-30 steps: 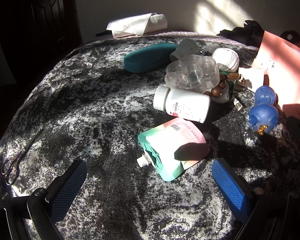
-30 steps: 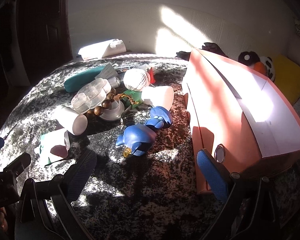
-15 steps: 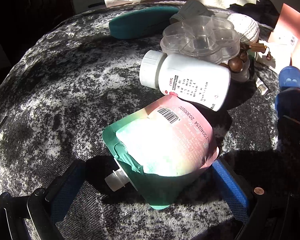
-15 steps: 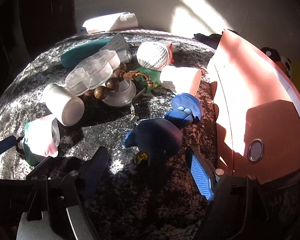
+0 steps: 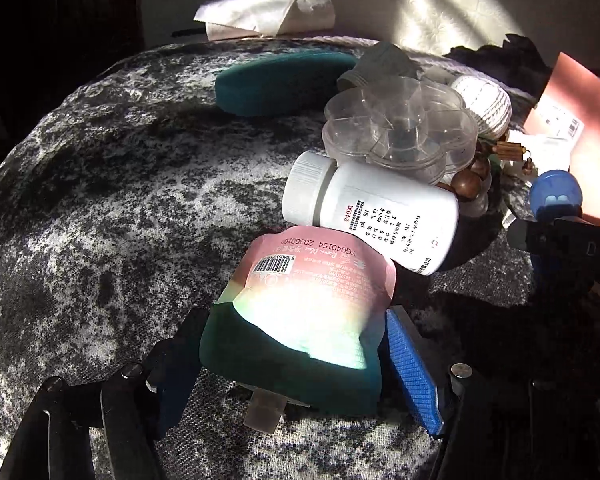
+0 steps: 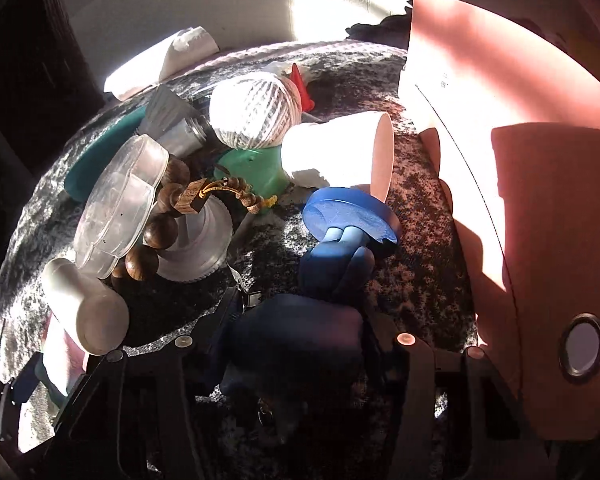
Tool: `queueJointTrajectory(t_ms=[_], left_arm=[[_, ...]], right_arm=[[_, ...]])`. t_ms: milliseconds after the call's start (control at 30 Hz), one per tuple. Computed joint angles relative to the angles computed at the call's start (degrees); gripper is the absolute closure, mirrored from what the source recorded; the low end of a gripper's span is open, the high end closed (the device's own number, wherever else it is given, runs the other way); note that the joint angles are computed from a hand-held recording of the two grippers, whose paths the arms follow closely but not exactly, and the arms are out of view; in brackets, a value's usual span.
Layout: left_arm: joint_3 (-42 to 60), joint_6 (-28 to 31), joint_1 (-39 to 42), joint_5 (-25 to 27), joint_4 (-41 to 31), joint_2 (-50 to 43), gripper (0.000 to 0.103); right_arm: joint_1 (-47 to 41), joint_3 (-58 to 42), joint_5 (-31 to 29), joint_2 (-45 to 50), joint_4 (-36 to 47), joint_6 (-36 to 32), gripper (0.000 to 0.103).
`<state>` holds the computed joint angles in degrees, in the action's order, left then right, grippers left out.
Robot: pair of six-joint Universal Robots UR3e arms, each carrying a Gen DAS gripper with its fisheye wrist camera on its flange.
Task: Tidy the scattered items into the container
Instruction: 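Grasp the pink-green pouch with the left tool while the right tool grasps the blue figure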
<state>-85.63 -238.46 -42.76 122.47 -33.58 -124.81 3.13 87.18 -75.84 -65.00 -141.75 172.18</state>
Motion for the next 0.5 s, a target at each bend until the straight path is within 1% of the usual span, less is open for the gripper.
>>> queueJointTrajectory(t_ms=[33, 67, 267, 400, 500], left_arm=[[-0.1, 0.3, -0.4, 0.8, 0.1, 0.4, 0.038], [-0.2, 0.7, -0.9, 1.7, 0.2, 0.9, 0.038], [-0.3, 1.4, -4.0, 7.3, -0.4, 3.6, 0.039], [-1.0, 0.5, -5.9, 10.9, -1.7, 6.3, 0.039], [-0.6, -0.4, -7.2, 13.1, -4.1, 8.7, 0.039]], right_arm=[[0.0, 0.9, 1.5, -1.2, 0.8, -0.7, 0.046], [-0.1, 1.7, 2.9, -2.3, 1.7, -1.5, 0.046], [1.3, 9.3, 5.6, -11.2, 0.8, -4.9, 0.046], [1.0, 14.7, 6.1, -18.7, -2.1, -6.1, 0.046], [-0.2, 17.8, 7.3, -25.0, -4.5, -7.2, 0.046]])
